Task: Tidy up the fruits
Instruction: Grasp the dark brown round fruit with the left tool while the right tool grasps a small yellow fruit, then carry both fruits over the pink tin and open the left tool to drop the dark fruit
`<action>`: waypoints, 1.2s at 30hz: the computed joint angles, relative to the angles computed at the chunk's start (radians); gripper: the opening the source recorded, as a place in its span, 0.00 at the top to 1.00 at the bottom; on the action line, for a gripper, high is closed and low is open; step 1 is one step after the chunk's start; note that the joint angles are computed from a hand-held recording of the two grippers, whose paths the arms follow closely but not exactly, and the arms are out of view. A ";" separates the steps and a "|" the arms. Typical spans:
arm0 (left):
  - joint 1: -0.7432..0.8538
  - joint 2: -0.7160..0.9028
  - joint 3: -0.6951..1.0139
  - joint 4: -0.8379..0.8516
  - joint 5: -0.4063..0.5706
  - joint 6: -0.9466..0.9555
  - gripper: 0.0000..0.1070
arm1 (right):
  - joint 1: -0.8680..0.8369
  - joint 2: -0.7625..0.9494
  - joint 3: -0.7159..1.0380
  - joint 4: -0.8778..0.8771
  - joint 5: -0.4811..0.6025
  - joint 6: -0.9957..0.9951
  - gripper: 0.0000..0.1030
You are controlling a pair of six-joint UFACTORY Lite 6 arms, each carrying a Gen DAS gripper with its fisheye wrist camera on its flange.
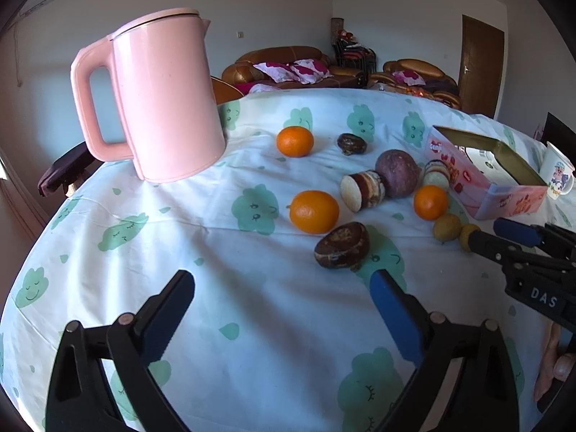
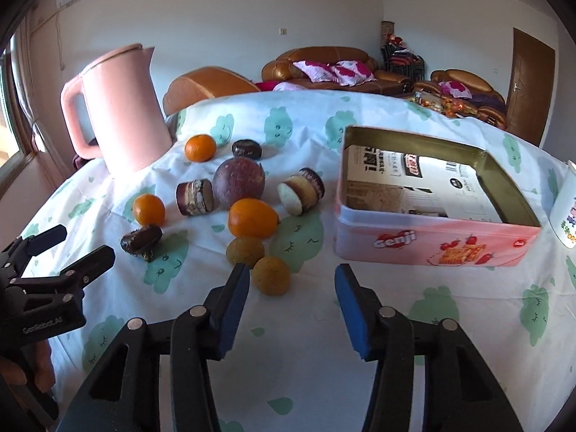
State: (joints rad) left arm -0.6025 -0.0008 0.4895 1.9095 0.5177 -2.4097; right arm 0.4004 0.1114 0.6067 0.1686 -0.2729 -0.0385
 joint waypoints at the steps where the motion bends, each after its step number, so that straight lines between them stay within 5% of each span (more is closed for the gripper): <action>1: 0.010 0.003 0.003 0.023 -0.019 -0.006 0.08 | 0.009 0.029 0.029 0.040 0.021 -0.044 0.50; 6: 0.023 0.117 0.133 -0.067 -0.060 0.139 0.08 | 0.028 0.124 0.121 0.099 0.082 -0.116 0.51; 9: 0.051 0.206 0.236 -0.117 -0.103 0.230 0.10 | 0.029 0.126 0.120 0.087 0.077 -0.112 0.63; 11: 0.068 0.272 0.305 -0.175 -0.131 0.308 0.26 | 0.031 0.123 0.118 0.091 0.077 -0.126 0.74; 16: 0.123 0.287 0.322 -0.028 -0.228 0.177 0.61 | 0.024 0.083 0.079 0.010 0.054 -0.058 0.74; 22: 0.114 0.241 0.269 0.178 -0.212 -0.034 0.63 | 0.012 -0.041 -0.031 -0.091 -0.056 0.013 0.74; 28: 0.037 0.076 0.167 0.384 -0.092 -0.256 0.63 | -0.061 -0.208 -0.109 -0.213 -0.145 0.107 0.74; 36: -0.064 0.195 0.392 0.434 -0.073 -0.305 0.63 | -0.251 -0.190 -0.023 -0.077 -0.172 -0.113 0.74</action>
State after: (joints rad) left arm -0.6667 0.1940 0.8815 2.3436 0.4450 -2.7151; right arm 0.1494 -0.0786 0.5839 0.0917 -0.4448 -0.1511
